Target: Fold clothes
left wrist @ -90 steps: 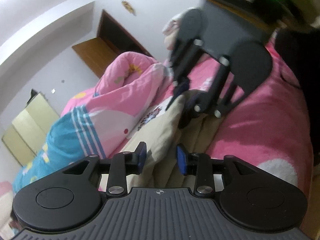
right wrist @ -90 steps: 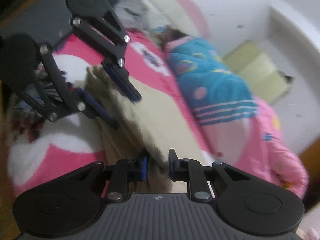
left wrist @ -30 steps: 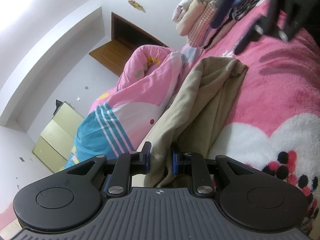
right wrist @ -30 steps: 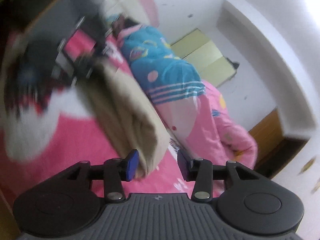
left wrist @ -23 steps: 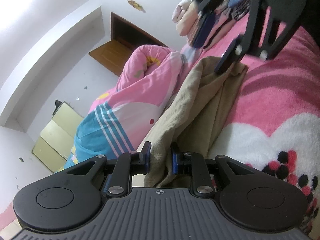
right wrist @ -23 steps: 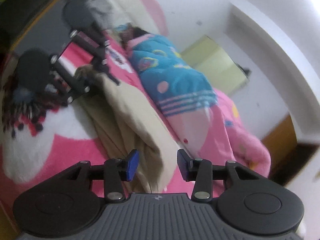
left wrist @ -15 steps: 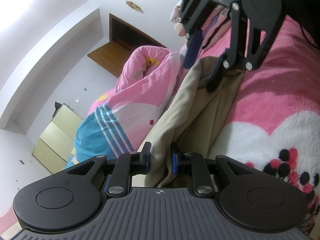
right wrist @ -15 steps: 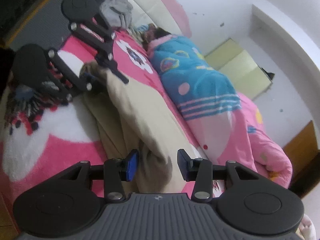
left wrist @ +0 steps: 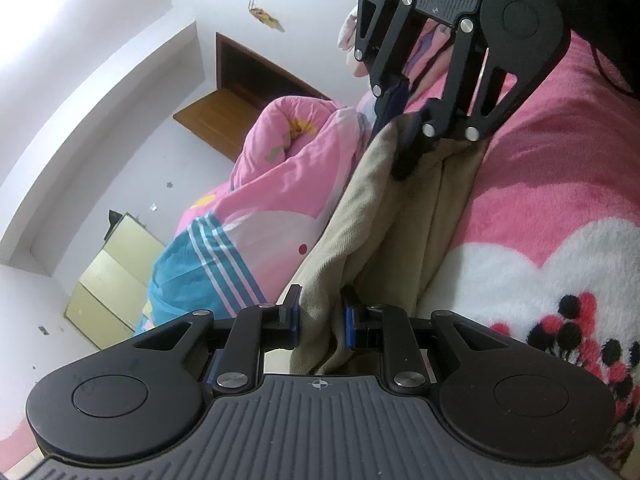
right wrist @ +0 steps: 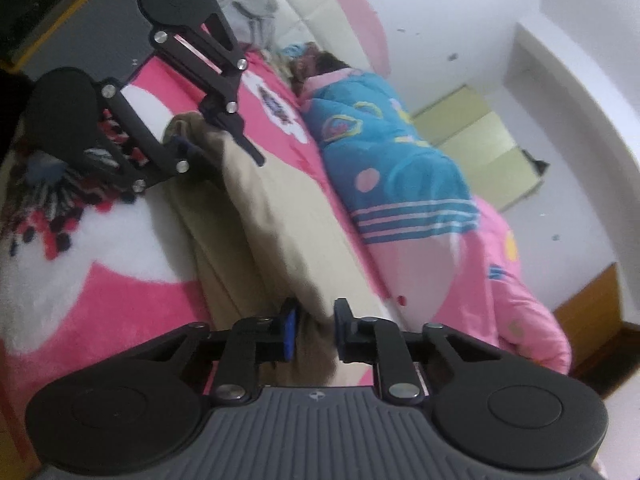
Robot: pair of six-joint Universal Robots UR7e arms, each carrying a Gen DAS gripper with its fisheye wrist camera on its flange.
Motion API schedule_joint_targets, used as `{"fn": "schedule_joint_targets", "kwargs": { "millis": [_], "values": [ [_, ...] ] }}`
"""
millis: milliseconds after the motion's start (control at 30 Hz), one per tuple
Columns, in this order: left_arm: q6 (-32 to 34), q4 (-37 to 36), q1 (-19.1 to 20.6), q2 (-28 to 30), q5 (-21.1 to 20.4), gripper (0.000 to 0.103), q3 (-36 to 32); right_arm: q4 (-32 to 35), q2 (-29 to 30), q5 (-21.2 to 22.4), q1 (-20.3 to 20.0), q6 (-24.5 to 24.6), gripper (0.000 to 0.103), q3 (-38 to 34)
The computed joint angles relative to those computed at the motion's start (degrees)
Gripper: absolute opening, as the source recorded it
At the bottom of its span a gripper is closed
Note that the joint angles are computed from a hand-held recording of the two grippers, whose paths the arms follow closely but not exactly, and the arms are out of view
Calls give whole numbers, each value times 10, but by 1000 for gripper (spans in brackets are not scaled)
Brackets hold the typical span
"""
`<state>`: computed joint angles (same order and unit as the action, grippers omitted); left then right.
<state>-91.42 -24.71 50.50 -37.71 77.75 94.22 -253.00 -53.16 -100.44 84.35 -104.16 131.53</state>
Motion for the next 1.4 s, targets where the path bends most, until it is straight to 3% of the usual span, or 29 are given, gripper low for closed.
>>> {"fn": "schedule_joint_targets", "kwargs": {
  "millis": [100, 267, 367, 467, 533, 700, 800, 867, 967, 1033, 1167, 1233, 1400],
  "values": [
    [2, 0, 0, 1, 1, 20, -1, -134, 77, 36, -16, -91, 15, -26],
    [1, 3, -1, 3, -1, 20, -1, -299, 195, 152, -84, -235, 17, -88],
    [-1, 7, -1, 2, -2, 20, -2, -317, 204, 169, -91, -230, 18, -94],
    [-1, 10, -2, 0, -4, 20, -1, -319, 190, 188, -99, -221, 32, -67],
    [-1, 10, -1, -1, -3, 20, 1, -299, 161, 158, -87, -181, 43, -30],
    [-1, 10, 0, -1, -1, 20, 1, -220, 74, 71, -46, -56, 43, 44],
    [2, 11, -1, -1, -3, 20, 1, -104, 0, 19, 1, 100, 43, 55],
    [-1, 12, -2, -2, -7, 20, 1, -20, -40, 15, 21, 214, 42, 45],
    [-10, 8, -6, -5, -17, 20, 6, 64, -63, 36, 28, 338, 39, 22],
    [-20, -2, -8, -9, -25, 20, 15, 100, -69, 53, 22, 386, 38, 14],
    [-36, -18, -7, -16, -44, 22, 29, 184, -68, 41, 5, 469, 36, 6],
    [-36, -25, -6, -18, -51, 22, 34, 179, -62, 62, -10, 488, 36, 11],
    [-61, -32, -5, -19, -62, 23, 33, 182, -59, 54, 0, 486, 36, 1]
  ]
}}
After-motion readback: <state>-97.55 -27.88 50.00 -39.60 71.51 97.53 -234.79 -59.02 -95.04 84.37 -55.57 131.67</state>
